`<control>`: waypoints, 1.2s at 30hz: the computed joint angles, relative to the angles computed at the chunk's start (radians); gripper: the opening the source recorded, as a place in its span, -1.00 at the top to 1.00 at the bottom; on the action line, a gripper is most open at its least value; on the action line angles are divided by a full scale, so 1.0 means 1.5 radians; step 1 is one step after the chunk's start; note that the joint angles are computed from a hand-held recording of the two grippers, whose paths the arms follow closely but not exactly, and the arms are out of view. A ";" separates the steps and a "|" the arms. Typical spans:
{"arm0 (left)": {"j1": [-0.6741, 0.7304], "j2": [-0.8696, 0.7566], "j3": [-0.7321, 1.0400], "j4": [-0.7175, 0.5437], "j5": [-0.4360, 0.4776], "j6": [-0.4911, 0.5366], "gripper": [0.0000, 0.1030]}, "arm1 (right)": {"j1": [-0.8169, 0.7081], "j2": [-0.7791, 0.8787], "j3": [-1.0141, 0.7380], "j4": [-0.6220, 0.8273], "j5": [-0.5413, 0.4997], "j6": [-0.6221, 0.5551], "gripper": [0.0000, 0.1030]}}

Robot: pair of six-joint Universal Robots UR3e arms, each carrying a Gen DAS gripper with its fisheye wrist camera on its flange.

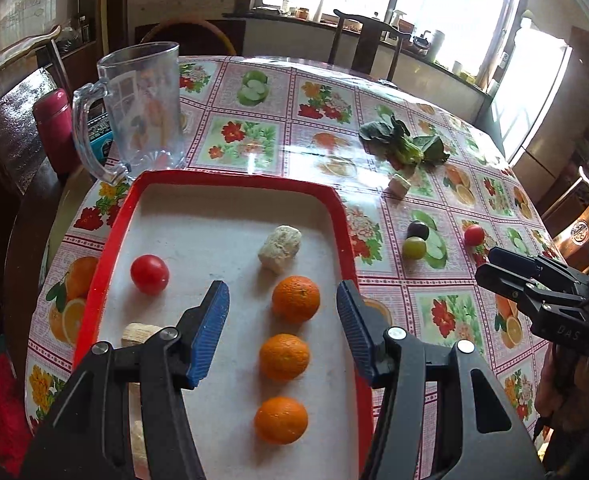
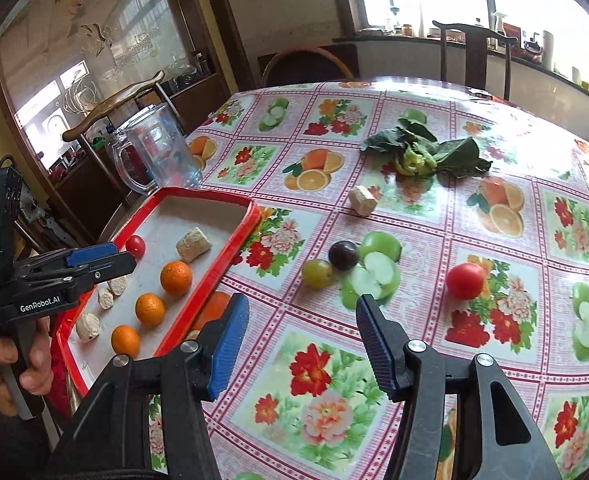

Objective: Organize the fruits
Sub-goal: 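Withdraw both open tools from the tray toward the remaining fruits, then grasp a green-yellow fruit with the left tool while the right tool grasps a red tomato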

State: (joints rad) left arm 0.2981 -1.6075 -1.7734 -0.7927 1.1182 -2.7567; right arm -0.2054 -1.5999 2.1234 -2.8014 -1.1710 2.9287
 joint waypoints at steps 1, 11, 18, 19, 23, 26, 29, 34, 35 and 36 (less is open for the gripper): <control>-0.009 0.001 0.000 0.001 0.001 -0.001 -0.06 | -0.013 -0.011 0.010 0.003 0.004 -0.006 -0.11; -0.107 -0.018 0.028 0.007 0.025 -0.014 -0.06 | -0.117 -0.058 0.067 0.012 0.031 -0.053 -0.11; -0.166 -0.064 0.069 0.015 0.049 -0.034 -0.06 | -0.154 -0.037 0.060 0.008 0.035 -0.069 -0.11; -0.174 -0.074 0.077 0.016 0.053 -0.039 -0.06 | -0.157 -0.030 0.056 0.005 0.033 -0.070 -0.11; -0.197 -0.115 0.112 0.019 0.053 -0.058 -0.06 | -0.156 0.016 0.031 -0.016 0.021 -0.067 -0.11; -0.222 -0.155 0.152 0.016 0.066 -0.070 -0.06 | -0.147 0.062 0.000 -0.030 0.001 -0.064 -0.11; -0.253 -0.199 0.196 0.012 0.098 -0.077 -0.06 | -0.144 0.103 -0.030 -0.037 -0.005 -0.063 -0.11; -0.289 -0.271 0.266 0.000 0.136 -0.087 -0.06 | -0.138 0.168 -0.084 -0.037 -0.022 -0.056 -0.11; -0.293 -0.285 0.280 -0.003 0.141 -0.091 -0.06 | -0.137 0.178 -0.093 -0.035 -0.022 -0.056 -0.11; -0.295 -0.298 0.294 -0.007 0.142 -0.093 -0.06 | -0.137 0.187 -0.101 -0.033 -0.022 -0.055 -0.11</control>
